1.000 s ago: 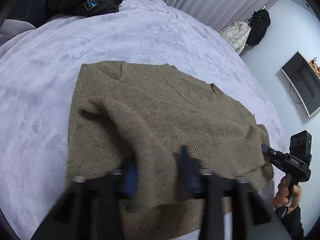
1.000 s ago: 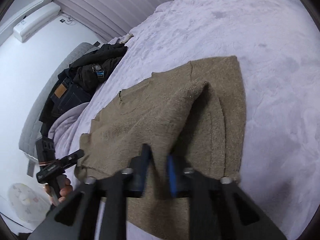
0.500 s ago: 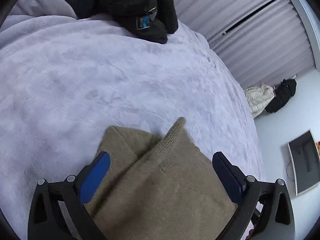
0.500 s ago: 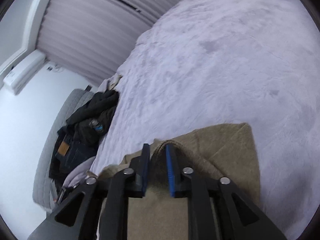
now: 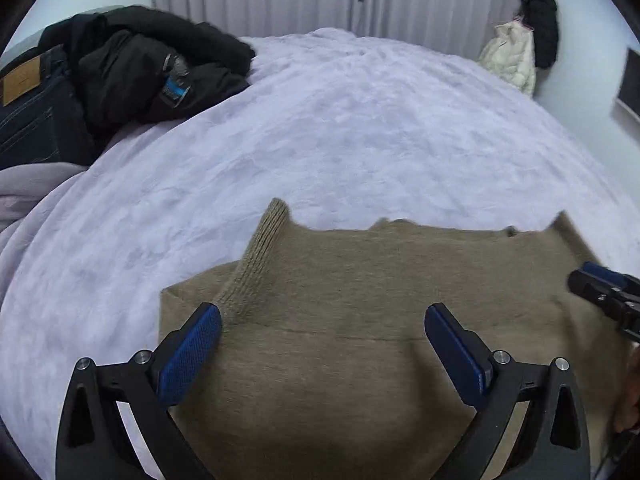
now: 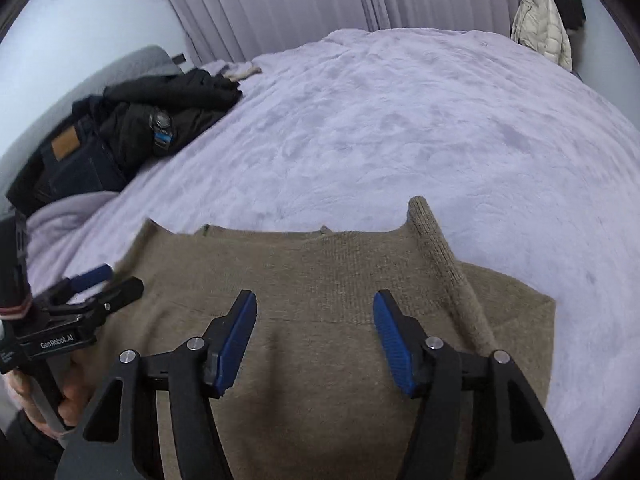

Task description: Fold small clothes

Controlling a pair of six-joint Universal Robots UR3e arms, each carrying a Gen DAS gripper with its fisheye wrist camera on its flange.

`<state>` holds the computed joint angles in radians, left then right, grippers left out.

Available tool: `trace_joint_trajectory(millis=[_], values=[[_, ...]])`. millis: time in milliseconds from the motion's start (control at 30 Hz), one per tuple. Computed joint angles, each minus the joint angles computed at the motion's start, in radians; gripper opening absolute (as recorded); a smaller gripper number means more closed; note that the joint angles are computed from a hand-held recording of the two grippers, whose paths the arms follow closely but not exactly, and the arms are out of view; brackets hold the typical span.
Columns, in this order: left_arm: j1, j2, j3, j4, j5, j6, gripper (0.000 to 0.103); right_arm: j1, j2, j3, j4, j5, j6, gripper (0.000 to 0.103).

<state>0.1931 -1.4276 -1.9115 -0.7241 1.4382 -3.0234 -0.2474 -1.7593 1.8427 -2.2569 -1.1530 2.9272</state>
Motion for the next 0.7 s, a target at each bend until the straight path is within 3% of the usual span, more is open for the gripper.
trace_joint_trajectory(millis=[33, 100, 167, 233, 333, 433, 600, 700], values=[[0.027, -0.024, -0.003, -0.004, 0.027, -0.025, 0.102, 0.008, 0.025, 0.002, -0.027, -0.059, 0.009, 0.064], [0.139, -0.009, -0.078, 0.013, -0.051, -0.046, 0.102, -0.041, 0.064, 0.019, -0.07, -0.119, 0.055, 0.064], [0.255, 0.027, -0.171, 0.045, -0.189, -0.048, 0.102, -0.201, 0.021, 0.122, -0.084, 0.068, 0.045, 0.064], [0.235, 0.017, -0.184, 0.098, -0.166, -0.069, 0.102, -0.285, -0.012, 0.214, -0.131, 0.19, 0.042, 0.064], [0.127, -0.03, -0.158, 0.152, -0.017, -0.097, 0.103, -0.191, 0.001, 0.235, -0.257, 0.057, 0.075, 0.064], [0.125, -0.04, -0.154, 0.152, -0.02, -0.107, 0.103, -0.087, 0.053, 0.201, -0.317, -0.085, 0.085, 0.07], [0.07, -0.062, -0.143, 0.179, 0.064, -0.129, 0.103, -0.053, 0.07, 0.199, -0.343, -0.128, 0.075, 0.074], [0.05, -0.07, -0.104, 0.126, 0.098, -0.135, 0.103, 0.005, 0.101, 0.156, -0.325, -0.214, 0.077, 0.076]])
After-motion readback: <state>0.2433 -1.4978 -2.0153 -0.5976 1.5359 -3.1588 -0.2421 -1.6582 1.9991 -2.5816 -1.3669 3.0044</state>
